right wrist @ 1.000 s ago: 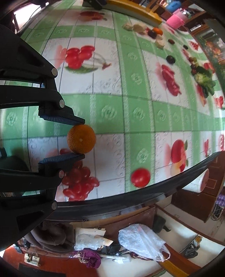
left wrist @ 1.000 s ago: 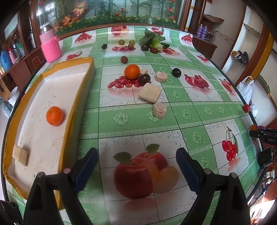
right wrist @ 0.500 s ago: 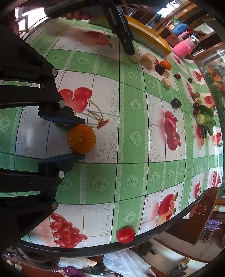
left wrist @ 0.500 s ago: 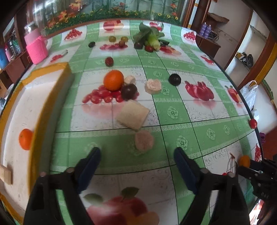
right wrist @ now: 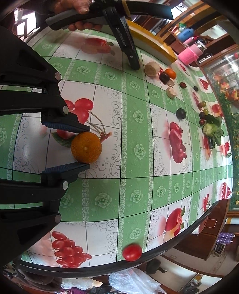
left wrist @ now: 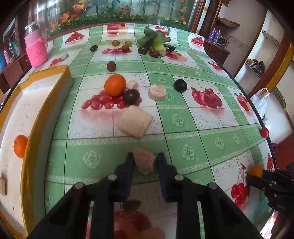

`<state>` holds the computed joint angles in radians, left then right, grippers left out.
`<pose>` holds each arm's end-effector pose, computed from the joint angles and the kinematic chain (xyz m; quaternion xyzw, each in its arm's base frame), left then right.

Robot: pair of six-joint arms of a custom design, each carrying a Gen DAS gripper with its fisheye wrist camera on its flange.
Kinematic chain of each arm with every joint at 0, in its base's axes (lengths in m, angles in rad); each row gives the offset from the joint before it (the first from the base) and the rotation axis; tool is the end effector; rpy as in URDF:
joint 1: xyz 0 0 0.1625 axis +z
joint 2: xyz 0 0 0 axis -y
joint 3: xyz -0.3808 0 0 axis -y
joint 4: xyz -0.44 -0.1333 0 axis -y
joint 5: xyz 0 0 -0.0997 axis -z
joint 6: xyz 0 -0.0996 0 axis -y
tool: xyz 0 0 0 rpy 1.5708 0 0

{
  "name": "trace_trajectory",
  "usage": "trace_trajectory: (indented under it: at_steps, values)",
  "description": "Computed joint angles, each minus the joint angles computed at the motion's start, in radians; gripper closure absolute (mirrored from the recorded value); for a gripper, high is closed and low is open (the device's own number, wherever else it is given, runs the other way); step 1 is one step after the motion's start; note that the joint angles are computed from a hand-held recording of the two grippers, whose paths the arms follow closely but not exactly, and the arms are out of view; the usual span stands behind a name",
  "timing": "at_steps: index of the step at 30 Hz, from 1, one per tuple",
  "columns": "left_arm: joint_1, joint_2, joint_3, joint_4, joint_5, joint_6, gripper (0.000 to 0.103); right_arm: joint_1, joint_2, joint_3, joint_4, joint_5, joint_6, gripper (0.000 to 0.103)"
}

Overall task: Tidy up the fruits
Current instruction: 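Carry both into the white tray and open both tools to release them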

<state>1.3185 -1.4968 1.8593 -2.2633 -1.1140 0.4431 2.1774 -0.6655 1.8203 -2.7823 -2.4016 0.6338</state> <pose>0.0311 -0.5893 0.3340 0.2924 0.9160 -0.1380 0.2376 0.3801 -0.4430 -0.0662 -0.0239 -0.9143 0.2556 0.3132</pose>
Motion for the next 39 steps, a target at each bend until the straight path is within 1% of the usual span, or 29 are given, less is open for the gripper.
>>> trace_trajectory:
  at_steps: [8, 14, 19, 29, 39]
  values:
    - [-0.007, -0.068, 0.009, 0.059, -0.05, 0.01, 0.075, 0.014, 0.03, -0.043, -0.012, -0.009, -0.03, 0.071]
    - [0.001, -0.088, -0.019, 0.087, -0.082, -0.001, 0.075, 0.022, 0.066, -0.1, -0.011, -0.007, -0.065, 0.071]
    - [0.012, -0.094, -0.042, 0.089, -0.095, 0.0, 0.075, 0.023, 0.111, -0.169, -0.009, 0.012, -0.111, 0.071]
    - [0.043, -0.078, -0.11, 0.081, -0.115, -0.005, 0.075, 0.018, 0.224, -0.357, 0.022, 0.06, -0.225, 0.071]
    - [0.102, -0.022, -0.22, 0.057, -0.107, -0.012, 0.075, 0.02, 0.388, -0.637, 0.124, 0.104, -0.364, 0.071]
